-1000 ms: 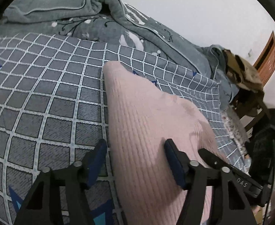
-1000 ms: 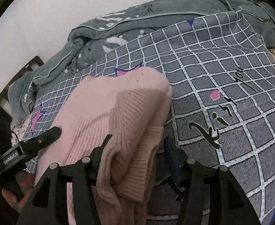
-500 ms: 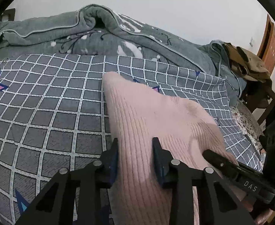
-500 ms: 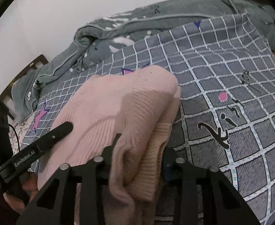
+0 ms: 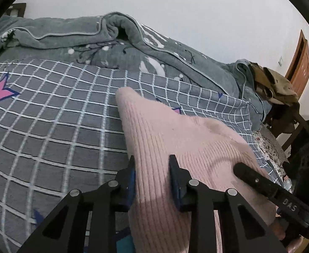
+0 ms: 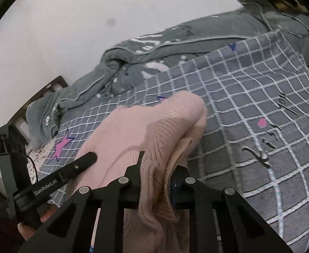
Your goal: Fold small clothes
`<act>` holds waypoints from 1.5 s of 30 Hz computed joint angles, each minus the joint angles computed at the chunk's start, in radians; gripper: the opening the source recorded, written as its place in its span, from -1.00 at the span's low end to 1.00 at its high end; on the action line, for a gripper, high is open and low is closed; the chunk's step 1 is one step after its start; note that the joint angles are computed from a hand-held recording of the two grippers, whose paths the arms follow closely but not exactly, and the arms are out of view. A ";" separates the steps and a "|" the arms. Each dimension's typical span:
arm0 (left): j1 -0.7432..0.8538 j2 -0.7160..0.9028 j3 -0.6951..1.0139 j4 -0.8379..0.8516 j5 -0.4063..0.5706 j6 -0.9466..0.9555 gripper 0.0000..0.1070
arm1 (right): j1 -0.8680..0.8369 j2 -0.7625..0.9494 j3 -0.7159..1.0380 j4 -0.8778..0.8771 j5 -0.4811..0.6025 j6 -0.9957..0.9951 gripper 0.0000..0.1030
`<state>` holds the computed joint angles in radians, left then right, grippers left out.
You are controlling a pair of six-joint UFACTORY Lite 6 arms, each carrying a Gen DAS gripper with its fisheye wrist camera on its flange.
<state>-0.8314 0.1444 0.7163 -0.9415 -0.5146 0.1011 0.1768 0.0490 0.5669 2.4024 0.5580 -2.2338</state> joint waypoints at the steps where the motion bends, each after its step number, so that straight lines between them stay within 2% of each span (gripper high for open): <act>1: 0.009 -0.018 -0.019 0.025 0.003 -0.022 -0.50 | 0.026 -0.012 -0.004 0.022 0.005 -0.011 -0.65; 5: 0.058 -0.093 -0.102 0.087 0.009 -0.065 -0.59 | 0.144 -0.026 0.032 0.146 -0.056 -0.084 -0.65; 8: 0.091 -0.154 -0.158 0.127 0.011 -0.086 -0.76 | 0.193 -0.010 0.069 0.179 -0.079 -0.087 -0.66; 10: 0.116 -0.190 -0.183 0.174 0.029 -0.102 -0.80 | 0.208 -0.003 0.090 0.170 -0.086 -0.066 -0.65; 15: 0.159 -0.224 -0.217 0.348 0.064 -0.238 -0.81 | 0.221 -0.022 0.106 0.217 -0.153 -0.098 -0.65; 18: 0.193 -0.255 -0.239 0.549 0.080 -0.414 -0.81 | 0.190 -0.045 0.045 0.283 -0.145 -0.188 -0.65; 20: 0.194 -0.256 -0.242 0.590 0.076 -0.457 -0.80 | 0.139 -0.036 0.015 0.208 -0.113 -0.132 -0.64; 22: 0.192 -0.238 -0.228 0.601 0.087 -0.466 -0.70 | 0.094 -0.004 -0.001 0.153 -0.087 -0.095 -0.60; 26: 0.184 -0.190 -0.199 0.569 0.096 -0.442 -0.20 | 0.089 -0.018 -0.019 0.188 -0.099 -0.161 -0.39; 28: 0.190 -0.170 -0.188 0.626 0.103 -0.490 -0.17 | 0.112 -0.052 -0.032 0.289 -0.129 -0.271 -0.29; 30: 0.180 -0.143 -0.171 0.605 0.103 -0.472 -0.13 | 0.112 -0.051 -0.036 0.309 -0.129 -0.298 -0.18; 36: 0.170 -0.066 -0.108 0.572 0.111 -0.452 -0.05 | 0.047 0.078 0.031 0.092 -0.097 -0.100 0.03; 38: 0.170 -0.032 -0.077 0.551 0.119 -0.440 0.00 | 0.035 0.117 0.061 0.041 -0.093 -0.046 0.16; 42: 0.171 0.023 -0.027 0.532 0.131 -0.437 0.04 | -0.008 0.207 0.126 -0.121 -0.047 0.120 0.17; 45: 0.169 0.039 -0.010 0.510 0.134 -0.421 0.04 | -0.008 0.242 0.155 -0.150 -0.032 0.147 0.17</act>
<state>-0.6626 0.1831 0.7058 -0.4314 -0.3801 -0.3199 0.1686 0.2905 0.7214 2.2523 0.5262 -2.0869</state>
